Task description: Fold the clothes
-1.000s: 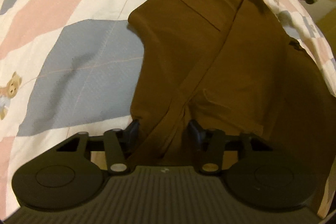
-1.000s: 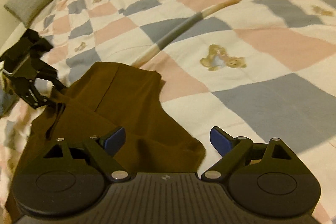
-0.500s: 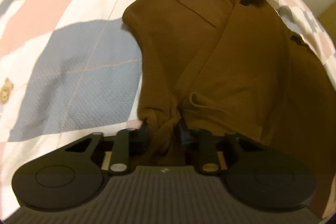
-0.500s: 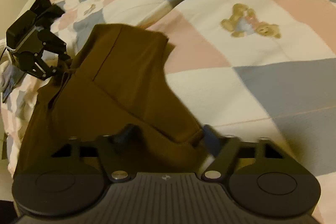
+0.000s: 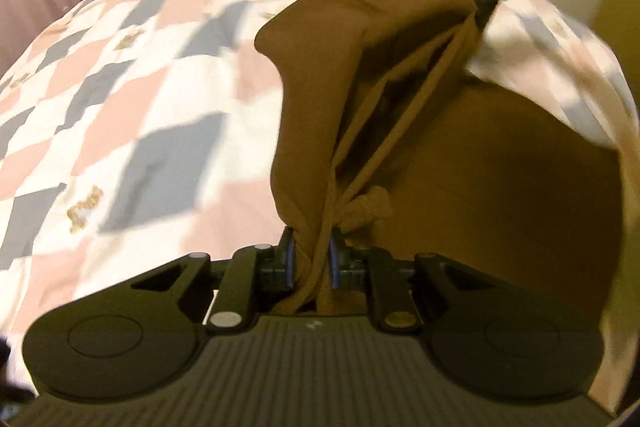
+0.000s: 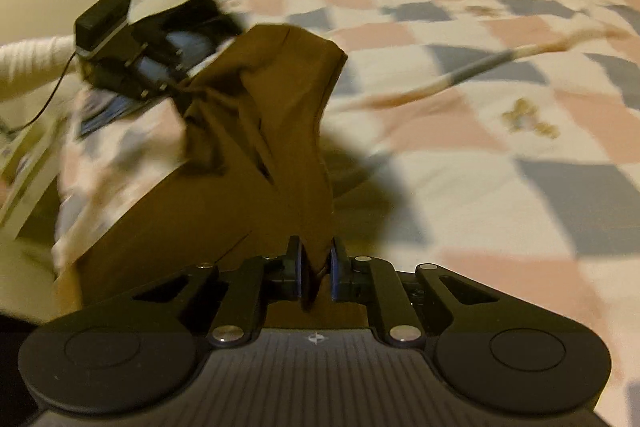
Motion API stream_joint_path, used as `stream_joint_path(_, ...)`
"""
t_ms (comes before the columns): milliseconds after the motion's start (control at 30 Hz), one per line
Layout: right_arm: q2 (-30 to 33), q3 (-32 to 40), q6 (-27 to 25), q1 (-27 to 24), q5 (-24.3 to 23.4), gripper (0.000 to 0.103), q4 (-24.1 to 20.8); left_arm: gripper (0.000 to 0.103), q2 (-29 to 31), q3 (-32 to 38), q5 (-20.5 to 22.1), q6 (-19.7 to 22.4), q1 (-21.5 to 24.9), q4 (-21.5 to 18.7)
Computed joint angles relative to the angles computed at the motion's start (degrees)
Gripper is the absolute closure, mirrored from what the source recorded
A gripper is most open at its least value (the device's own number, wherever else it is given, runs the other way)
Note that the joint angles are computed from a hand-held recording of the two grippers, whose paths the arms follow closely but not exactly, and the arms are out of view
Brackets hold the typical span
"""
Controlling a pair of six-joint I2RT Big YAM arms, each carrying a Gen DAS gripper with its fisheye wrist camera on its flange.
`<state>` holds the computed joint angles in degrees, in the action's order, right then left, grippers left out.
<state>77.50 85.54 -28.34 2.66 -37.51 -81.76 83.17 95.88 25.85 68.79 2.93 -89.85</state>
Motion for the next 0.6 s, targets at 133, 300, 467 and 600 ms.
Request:
stream_joint_path(133, -8.39, -8.05, -3.47, 2.25, -0.69, 0.092, -9.52, 0.09, -12.31, -12.73, -3.69, 5.22, 0.97, -4.83)
stream_joint_path(300, -20.9, -22.92, 2.99, 8.27, 4.14, 0.092, -9.15, 0.09, -29.27, -33.49, -10.42, 8.25, 0.77, -0.09)
stream_joint_path(467, -33.62, -30.83, 20.24, 24.91, 24.73, 0.057, 2.0, 0.08, -43.43, -43.67, -13.13, 5.64, -0.13, 11.78)
stream_joint_path(600, -37.05, -31.43, 31.16, 47.62, 50.35, 0.045, 2.86, 0.062, -51.99, -48.09, -11.01, 18.36, 2.64, 17.2)
